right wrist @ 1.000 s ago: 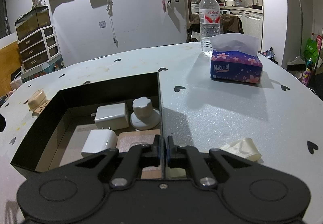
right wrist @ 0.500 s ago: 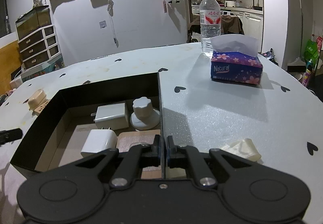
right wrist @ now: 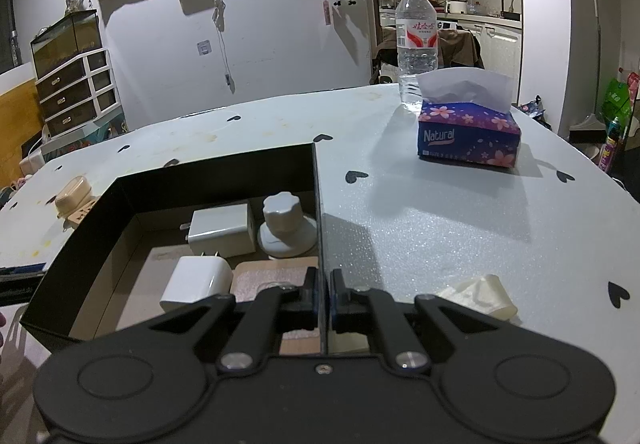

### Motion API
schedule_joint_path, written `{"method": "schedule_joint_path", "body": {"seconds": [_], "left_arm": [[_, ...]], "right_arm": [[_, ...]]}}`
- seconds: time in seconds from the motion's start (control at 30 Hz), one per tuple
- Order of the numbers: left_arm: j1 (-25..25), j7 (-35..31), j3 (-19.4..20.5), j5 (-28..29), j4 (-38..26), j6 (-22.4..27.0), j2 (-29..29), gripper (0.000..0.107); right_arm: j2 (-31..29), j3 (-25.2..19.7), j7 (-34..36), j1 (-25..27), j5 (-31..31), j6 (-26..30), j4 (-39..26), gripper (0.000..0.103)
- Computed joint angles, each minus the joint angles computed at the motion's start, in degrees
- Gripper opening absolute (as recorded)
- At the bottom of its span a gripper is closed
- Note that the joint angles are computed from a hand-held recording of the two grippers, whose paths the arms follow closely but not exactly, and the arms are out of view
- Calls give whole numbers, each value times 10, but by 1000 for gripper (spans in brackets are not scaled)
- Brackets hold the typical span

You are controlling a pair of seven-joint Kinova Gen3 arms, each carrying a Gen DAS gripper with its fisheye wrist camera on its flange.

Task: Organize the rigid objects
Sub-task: 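Grasp the white round tape measure with the left tool and lift it, then lower the tape measure into the black box and open the left tool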

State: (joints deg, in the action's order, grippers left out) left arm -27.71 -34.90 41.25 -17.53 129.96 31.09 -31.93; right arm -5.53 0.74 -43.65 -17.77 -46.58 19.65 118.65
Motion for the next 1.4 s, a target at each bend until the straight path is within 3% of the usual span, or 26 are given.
{"method": "schedule_joint_path", "body": {"seconds": [0.13,0.5,0.8,0.93,1.07,1.13,1.27,1.4], "left_arm": [[-34,18,25,6,7,-7,-20,59],[-23,-4,-4,51,20,-20,-50,58],[36,-77,-40,73,-15,-51,-93,57],[52,-131,-39,77,-46,-72,-44,57],[66,-190,-28,53,-90,-69,43,56],[80,-214,-29,32,-104,-68,80,35],[54,-197,24,-34,-137,-38,133,31],[78,-174,8,-56,-137,-40,158,31]], "right_arm": [[0,0,-1,0,0,0,0,6],[0,1,2,-1,-1,0,0,6],[0,-2,-4,-1,5,-5,3,6],[0,-1,-5,-3,7,-5,2,6],[1,1,-2,-3,5,-4,1,6],[1,0,-2,-3,5,-5,2,6],[1,0,0,-2,3,-4,2,6],[2,3,12,-3,-8,-1,1,6]]}}
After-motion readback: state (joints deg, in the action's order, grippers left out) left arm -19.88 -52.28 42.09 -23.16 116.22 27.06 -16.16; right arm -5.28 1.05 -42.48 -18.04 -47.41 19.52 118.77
